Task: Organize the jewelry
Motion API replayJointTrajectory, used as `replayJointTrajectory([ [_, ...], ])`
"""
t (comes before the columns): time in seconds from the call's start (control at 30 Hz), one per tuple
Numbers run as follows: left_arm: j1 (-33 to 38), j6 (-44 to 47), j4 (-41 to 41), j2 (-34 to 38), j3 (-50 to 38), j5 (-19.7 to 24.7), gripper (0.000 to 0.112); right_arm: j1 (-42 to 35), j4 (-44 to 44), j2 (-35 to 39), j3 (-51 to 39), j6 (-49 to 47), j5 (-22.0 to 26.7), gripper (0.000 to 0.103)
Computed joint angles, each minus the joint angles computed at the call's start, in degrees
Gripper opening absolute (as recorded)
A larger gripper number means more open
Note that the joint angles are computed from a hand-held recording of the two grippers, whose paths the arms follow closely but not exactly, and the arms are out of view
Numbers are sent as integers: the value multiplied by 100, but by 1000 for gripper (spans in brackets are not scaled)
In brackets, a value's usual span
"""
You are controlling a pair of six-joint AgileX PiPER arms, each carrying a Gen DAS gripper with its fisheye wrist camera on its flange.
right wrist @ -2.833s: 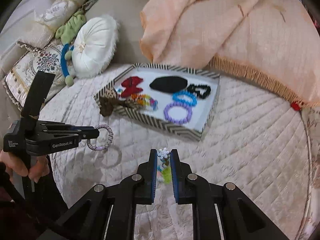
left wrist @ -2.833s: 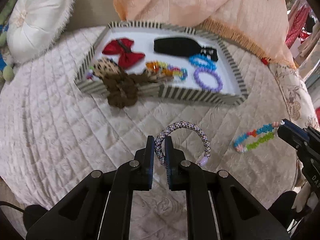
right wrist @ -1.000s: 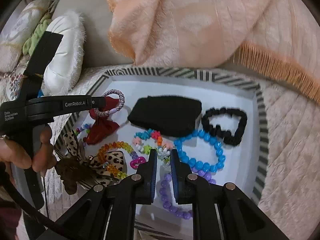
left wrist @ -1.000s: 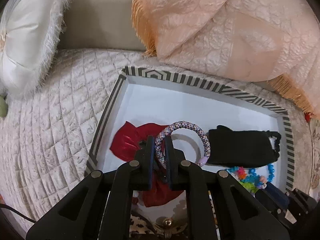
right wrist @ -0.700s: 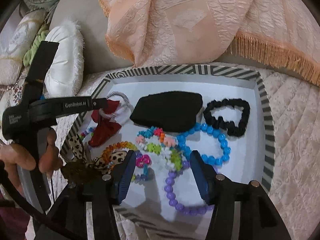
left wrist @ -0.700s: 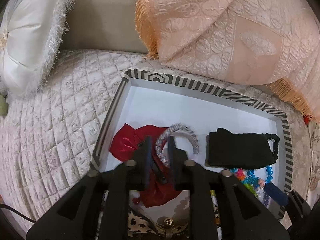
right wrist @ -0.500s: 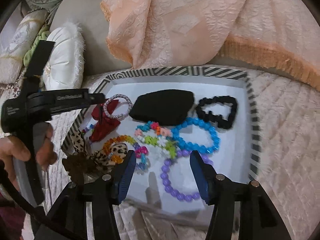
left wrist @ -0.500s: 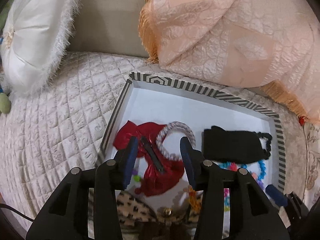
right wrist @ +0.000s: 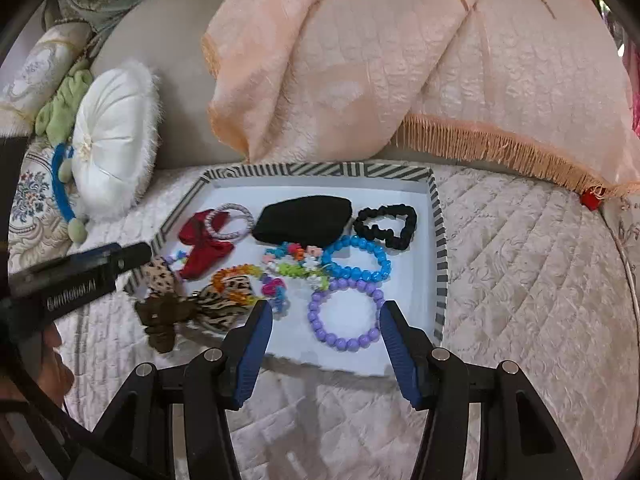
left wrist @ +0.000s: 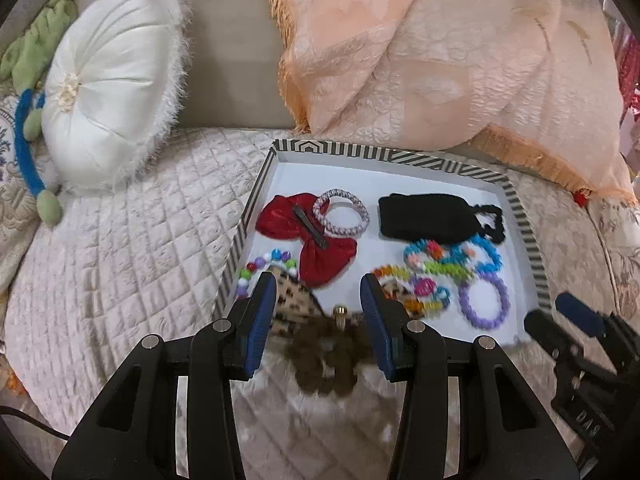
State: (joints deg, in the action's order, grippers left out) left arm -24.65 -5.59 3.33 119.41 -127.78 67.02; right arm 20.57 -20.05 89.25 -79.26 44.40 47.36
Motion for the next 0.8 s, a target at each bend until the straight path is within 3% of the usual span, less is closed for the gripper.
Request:
replayJointTrajectory([
  [0.27,92,-170,-113,-1053,1467,-583,43,546,-464,-130,-173,693,373,54],
  [0.8,-157,-435,380,-1804,2169,-924,43,924,-895,-235,-451,1222,759,62],
])
